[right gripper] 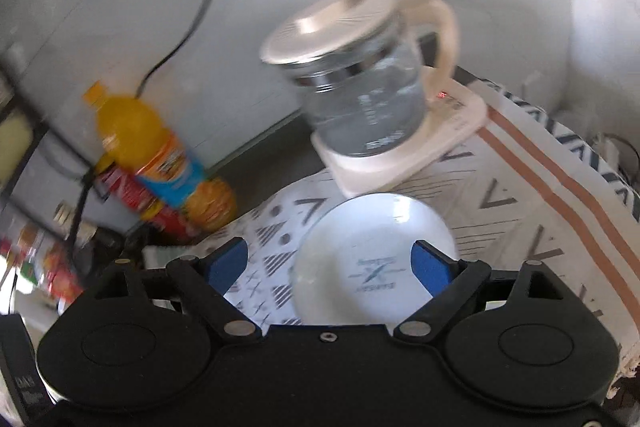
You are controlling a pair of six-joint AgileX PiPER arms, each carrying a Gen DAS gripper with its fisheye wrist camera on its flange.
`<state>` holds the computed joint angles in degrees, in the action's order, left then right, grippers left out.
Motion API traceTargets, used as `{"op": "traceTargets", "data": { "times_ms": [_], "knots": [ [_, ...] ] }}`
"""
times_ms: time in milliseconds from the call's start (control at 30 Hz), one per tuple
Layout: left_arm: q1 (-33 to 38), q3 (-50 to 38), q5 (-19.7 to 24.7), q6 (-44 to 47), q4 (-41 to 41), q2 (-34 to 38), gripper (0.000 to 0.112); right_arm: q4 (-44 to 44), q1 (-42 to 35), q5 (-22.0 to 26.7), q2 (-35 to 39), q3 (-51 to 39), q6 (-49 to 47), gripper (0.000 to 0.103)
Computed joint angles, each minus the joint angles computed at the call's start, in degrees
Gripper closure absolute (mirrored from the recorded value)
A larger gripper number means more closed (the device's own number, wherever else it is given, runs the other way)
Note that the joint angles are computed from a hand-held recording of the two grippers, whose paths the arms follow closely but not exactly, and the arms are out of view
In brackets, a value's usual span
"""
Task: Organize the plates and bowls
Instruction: 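Move both grippers to the white 'Bakery' plate and close on its rim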
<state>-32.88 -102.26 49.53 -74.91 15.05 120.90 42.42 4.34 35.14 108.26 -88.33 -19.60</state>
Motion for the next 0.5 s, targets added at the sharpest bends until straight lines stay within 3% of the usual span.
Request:
{"op": "traceTargets", "data": {
  "times_ms": [233, 500],
  "knots": [
    [2.9, -8.4, -0.7, 8.3, -7.6, 7.2, 0.057, -7.9, -1.8, 6.3, 8.7, -10.7, 12.7, 0.019],
    [4.5, -24.2, 5.5, 16.1, -13.6, 16.9, 0.058, -15.4, -2.2, 14.0, 17.2, -22.7, 21.4, 0.041]
  ]
}}
